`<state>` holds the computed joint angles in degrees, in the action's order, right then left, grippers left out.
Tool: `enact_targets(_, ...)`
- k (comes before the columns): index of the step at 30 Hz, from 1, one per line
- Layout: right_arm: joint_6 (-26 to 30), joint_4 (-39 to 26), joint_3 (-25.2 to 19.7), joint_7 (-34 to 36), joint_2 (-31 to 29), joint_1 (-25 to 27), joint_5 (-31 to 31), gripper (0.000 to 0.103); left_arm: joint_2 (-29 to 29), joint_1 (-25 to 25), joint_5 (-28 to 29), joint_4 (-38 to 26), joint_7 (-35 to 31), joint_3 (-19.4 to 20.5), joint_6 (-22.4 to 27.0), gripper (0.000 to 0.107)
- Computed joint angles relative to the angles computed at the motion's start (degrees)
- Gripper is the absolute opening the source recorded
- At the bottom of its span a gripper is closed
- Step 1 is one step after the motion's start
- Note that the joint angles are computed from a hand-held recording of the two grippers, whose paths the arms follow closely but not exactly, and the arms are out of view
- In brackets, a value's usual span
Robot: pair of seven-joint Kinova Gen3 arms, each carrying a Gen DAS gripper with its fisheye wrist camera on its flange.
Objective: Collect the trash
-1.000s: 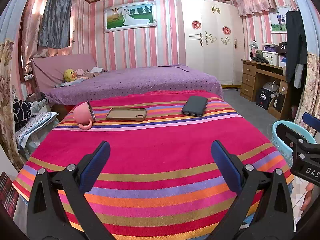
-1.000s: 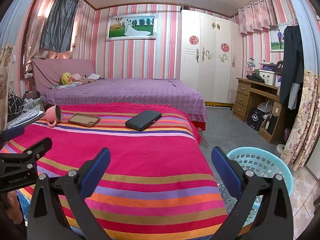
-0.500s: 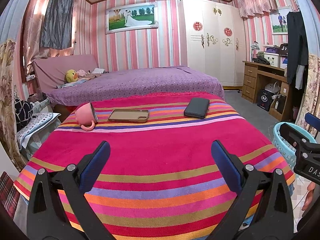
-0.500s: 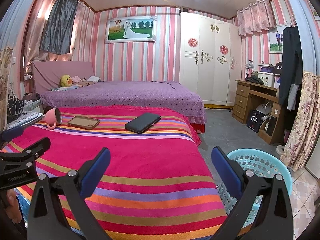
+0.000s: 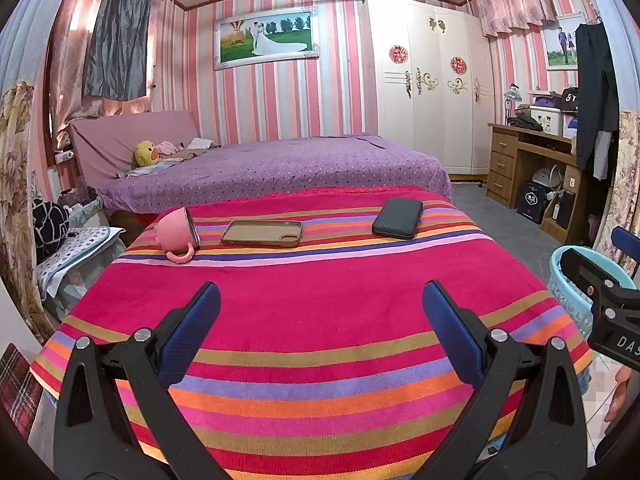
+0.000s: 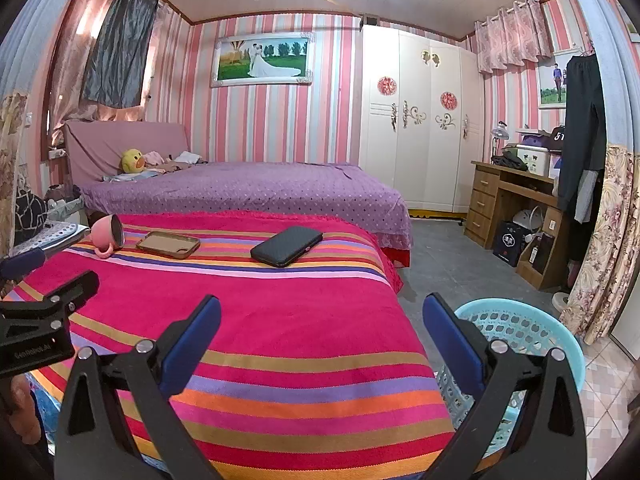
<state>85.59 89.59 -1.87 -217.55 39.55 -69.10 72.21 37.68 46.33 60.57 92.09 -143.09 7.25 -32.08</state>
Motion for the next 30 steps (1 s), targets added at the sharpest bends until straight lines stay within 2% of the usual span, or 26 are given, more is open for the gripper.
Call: enact_targets(30, 0.3, 0.4, -0.1, -0.2, -0.4, 0.0, -0.1, 0.098, 0.1, -0.1, -0.2, 0.0, 0.2, 0.1, -0.4, 0.098)
